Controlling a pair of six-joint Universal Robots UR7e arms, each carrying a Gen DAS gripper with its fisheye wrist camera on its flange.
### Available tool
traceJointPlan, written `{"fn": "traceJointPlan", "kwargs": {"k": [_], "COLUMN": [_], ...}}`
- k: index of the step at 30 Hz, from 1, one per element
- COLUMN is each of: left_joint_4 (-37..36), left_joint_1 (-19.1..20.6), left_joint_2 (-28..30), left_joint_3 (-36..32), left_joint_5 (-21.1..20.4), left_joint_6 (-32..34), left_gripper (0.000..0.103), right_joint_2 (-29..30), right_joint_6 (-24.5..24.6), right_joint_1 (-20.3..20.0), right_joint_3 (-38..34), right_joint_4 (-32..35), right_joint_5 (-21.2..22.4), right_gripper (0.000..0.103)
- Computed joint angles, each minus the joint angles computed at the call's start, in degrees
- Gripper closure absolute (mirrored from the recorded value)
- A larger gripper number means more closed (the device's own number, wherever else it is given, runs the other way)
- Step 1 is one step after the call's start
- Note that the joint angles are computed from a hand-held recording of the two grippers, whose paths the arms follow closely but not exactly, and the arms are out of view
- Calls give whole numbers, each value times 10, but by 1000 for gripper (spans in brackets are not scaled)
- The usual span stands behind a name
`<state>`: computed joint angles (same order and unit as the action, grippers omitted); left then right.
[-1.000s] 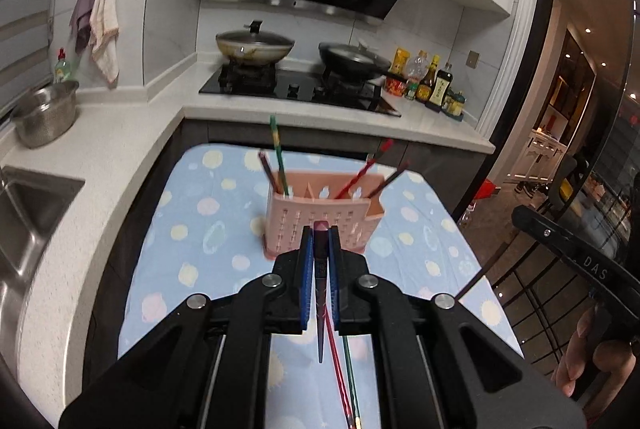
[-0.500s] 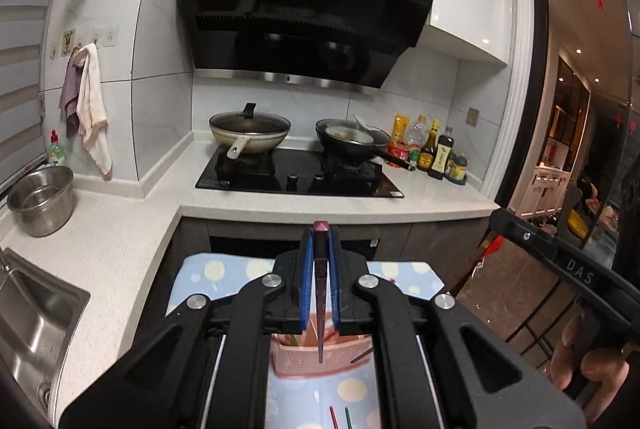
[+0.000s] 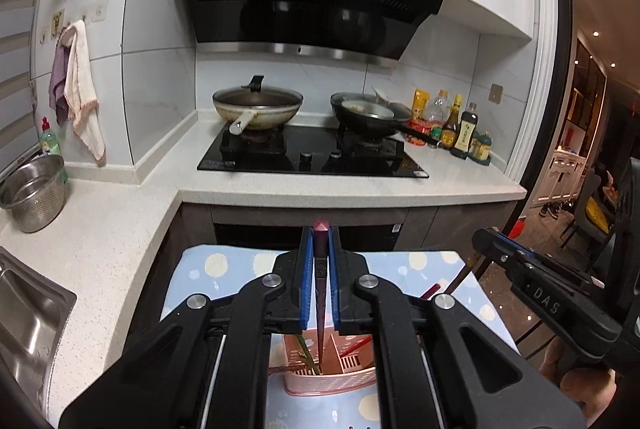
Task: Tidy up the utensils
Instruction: 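Lower both chopsticks into the holder and open both tools, then move both open tools down to the last red and green chopsticks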
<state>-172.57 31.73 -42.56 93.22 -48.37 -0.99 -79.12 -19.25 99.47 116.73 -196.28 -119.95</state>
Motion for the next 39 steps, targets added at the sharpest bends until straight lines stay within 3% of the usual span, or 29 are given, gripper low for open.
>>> {"fn": "traceJointPlan", "kwargs": {"k": [4, 5, 6, 8, 13, 17, 21, 25, 29, 32, 39], "left_joint_4": [11, 15, 15, -3, -14, 7, 50, 115, 168, 215, 243], "left_joint_1": [3, 4, 4, -2, -20, -41, -54, -65, -71, -83, -96], "left_joint_2": [6, 4, 3, 2, -29, -67, -110, -146, -168, -171, -173], "left_joint_3": [4, 6, 9, 20, 68, 125, 192, 262, 317, 357, 421], "left_joint_5": [10, 7, 11, 36, 57, 86, 85, 85, 65, 72, 26], "left_joint_6": [-15, -21, -27, -27, -44, -88, -159, -254, -332, -388, -466], "left_gripper": [91, 87, 75, 51, 40, 20, 18, 18, 18, 18, 15], "right_joint_2": [12, 16, 18, 15, -8, -36, -63, -54, -35, -8, 126], "right_joint_6": [-21, -30, -39, -49, -65, -48, -6, 37, 104, 124, 124], "right_joint_1": [1, 4, 9, 14, 46, 70, 76, 72, 48, 27, 9], "right_joint_3": [4, 5, 7, 17, 46, 97, 178, 262, 339, 388, 449], "right_joint_4": [-25, -37, -51, -78, -98, -101, -94, -113, -116, -145, -283], "right_joint_5": [-23, -31, -38, -39, -62, -95, -128, -171, -175, -163, -160], "right_gripper": [92, 85, 73, 61, 54, 46, 45, 45, 45, 45, 46]}}
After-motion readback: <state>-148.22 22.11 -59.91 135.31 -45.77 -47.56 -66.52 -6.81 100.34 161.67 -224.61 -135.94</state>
